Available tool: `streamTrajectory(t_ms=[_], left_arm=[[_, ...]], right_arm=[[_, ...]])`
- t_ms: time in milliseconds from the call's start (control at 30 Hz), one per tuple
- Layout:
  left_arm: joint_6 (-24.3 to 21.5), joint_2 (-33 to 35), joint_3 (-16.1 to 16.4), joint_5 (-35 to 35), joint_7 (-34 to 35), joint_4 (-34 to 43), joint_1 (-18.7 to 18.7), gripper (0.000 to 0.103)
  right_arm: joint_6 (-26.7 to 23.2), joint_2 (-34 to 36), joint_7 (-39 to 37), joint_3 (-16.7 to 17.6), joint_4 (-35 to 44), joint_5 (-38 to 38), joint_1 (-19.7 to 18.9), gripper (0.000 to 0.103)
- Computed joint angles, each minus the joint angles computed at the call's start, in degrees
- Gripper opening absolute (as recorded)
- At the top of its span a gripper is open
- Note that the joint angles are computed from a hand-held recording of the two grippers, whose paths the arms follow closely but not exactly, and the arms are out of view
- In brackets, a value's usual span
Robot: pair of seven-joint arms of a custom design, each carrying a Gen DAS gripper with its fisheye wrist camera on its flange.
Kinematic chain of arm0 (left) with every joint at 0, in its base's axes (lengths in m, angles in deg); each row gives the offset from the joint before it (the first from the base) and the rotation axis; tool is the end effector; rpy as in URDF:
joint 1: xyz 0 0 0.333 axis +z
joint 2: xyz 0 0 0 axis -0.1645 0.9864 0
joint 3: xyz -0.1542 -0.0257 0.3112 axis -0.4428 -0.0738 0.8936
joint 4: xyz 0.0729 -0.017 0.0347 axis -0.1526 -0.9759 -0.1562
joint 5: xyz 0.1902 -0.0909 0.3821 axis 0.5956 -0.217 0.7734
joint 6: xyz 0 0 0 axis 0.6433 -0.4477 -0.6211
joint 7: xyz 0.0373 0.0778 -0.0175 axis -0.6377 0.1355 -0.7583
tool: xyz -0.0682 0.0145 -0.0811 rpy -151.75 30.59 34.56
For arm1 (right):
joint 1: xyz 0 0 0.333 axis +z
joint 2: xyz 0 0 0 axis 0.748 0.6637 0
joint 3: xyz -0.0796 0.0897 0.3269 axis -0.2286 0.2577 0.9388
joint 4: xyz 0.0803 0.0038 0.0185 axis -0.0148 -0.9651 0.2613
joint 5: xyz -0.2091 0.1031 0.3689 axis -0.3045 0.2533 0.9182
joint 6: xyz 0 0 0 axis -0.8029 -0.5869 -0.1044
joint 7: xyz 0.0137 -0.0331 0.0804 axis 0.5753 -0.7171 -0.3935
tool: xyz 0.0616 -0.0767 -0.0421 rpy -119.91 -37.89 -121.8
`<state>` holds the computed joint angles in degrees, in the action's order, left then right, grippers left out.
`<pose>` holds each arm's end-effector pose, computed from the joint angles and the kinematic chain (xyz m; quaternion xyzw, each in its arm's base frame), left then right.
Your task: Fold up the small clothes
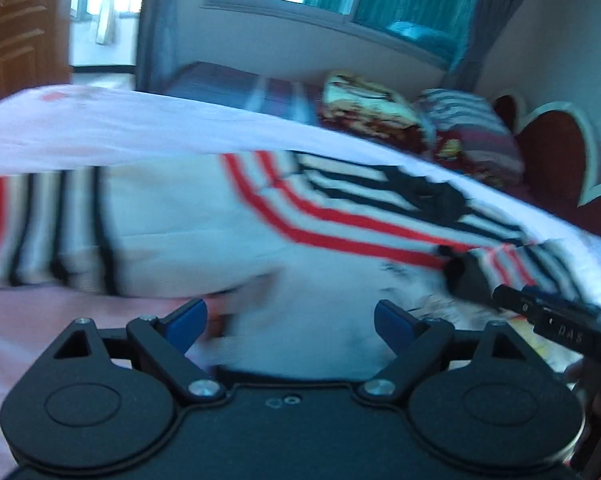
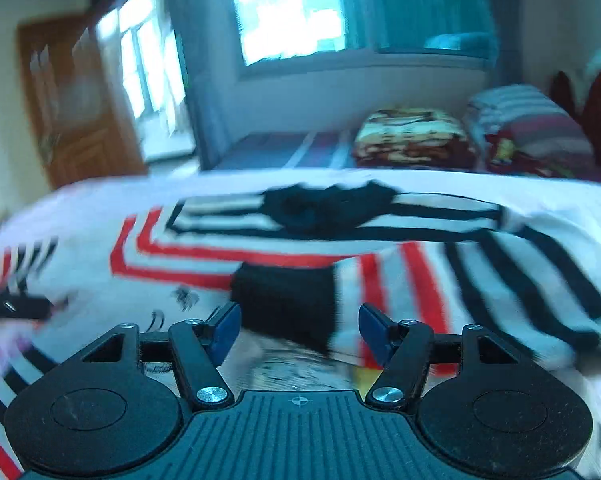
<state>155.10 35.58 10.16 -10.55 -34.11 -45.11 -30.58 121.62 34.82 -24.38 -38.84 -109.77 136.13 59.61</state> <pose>0.5746 -0.3640 0.4883 -0.7496 0.5252 -0.3282 0.2336 0.6695 0.1936 0.4534 -0.7165 0.4901 -0.1391 0.4765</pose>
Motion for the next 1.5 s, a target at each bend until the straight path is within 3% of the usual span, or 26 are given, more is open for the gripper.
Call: streamTrajectory(t_ms=[67,133,200,333,400,467,500,533,567,667,800,1067,1300,1333,1367,1400,1500], left_arm=[[5.4,3.6,0.1,-0.6,1.0,3.2,0.3,0.07],[9.8,8.1,0.5,-2.4,3.7,7.8,-0.2,0.064],[12.2,12.8,0.2,-5.8,8.2,12.9,-0.6,0.061],[10.1,21.3,-0.8,-12.8,16.9,23.4,-1.5,0.059],[6.0,24.7,-1.1,-16.5,20.5,28.2,-2.1,0.053],[4.7,26.4,1.3,-16.9,20.5,30.6,-4.4,0.049],[3.5,27.1,2.3,-16.9,21.4,31.8,-5.5,0.042],[2.5,27.8,2.9,-17.3,22.9,33.0,-6.2,0.017],[3.4,27.9,3.0,-18.4,24.1,32.9,-6.1,0.005],[7.5,24.7,8.3,-16.5,21.3,28.7,-9.1,0.005],[7.4,20.5,12.3,-12.0,18.9,24.0,-11.1,0.005],[8.2,15.9,9.4,-12.5,17.8,17.1,-6.5,0.005],[8.5,16.2,8.9,-13.1,17.4,16.0,-5.9,0.005],[8.3,16.3,8.7,-13.3,17.9,16.2,-5.7,0.005],[8.3,16.1,8.6,-13.5,18.3,15.9,-5.6,0.005],[8.4,15.9,8.7,-13.6,18.2,15.8,-5.6,0.005],[5.5,16.0,8.6,-12.8,19.6,17.2,-6.2,0.005]], right_arm=[[1.5,-1.5,0.8,-0.3,-1.3,4.1,-0.7,0.065],[3.2,-2.2,2.8,-1.4,-1.8,5.8,-0.8,0.05],[3.6,-2.6,7.4,-2.7,-2.1,5.4,-1.2,0.047],[3.2,-3.8,15.9,-4.4,-3.0,3.5,-2.6,0.045],[2.3,-5.3,18.4,-5.2,-3.7,4.8,-3.9,0.045],[2.4,-5.5,20.3,-5.9,-3.6,7.0,-4.4,0.045],[2.9,-5.4,21.1,-6.1,-3.5,8.0,-4.6,0.045],[2.5,-5.6,21.8,-6.5,-3.5,8.9,-4.9,0.045],[1.8,-5.7,23.7,-6.9,-3.6,8.9,-5.2,0.045],[-2.4,-6.2,29.3,-8.0,-4.0,9.8,-6.8,0.045],[-9.6,-6.6,33.0,-9.2,-4.1,12.0,-8.6,0.046],[-21.2,-4.5,44.1,-10.8,-2.9,10.3,-11.6,0.046],[-21.2,-0.9,48.2,-10.0,0.7,7.1,-13.5,0.045],[-20.8,-1.0,47.6,-9.7,0.5,6.7,-13.6,0.04],[-19.8,-1.4,47.2,-9.6,0.2,4.8,-13.2,0.027],[-19.2,-1.4,48.0,-9.7,0.6,0.6,-12.8,0.007],[-17.0,-3.1,44.5,-9.1,-0.5,-0.8,-12.7,0.006]])
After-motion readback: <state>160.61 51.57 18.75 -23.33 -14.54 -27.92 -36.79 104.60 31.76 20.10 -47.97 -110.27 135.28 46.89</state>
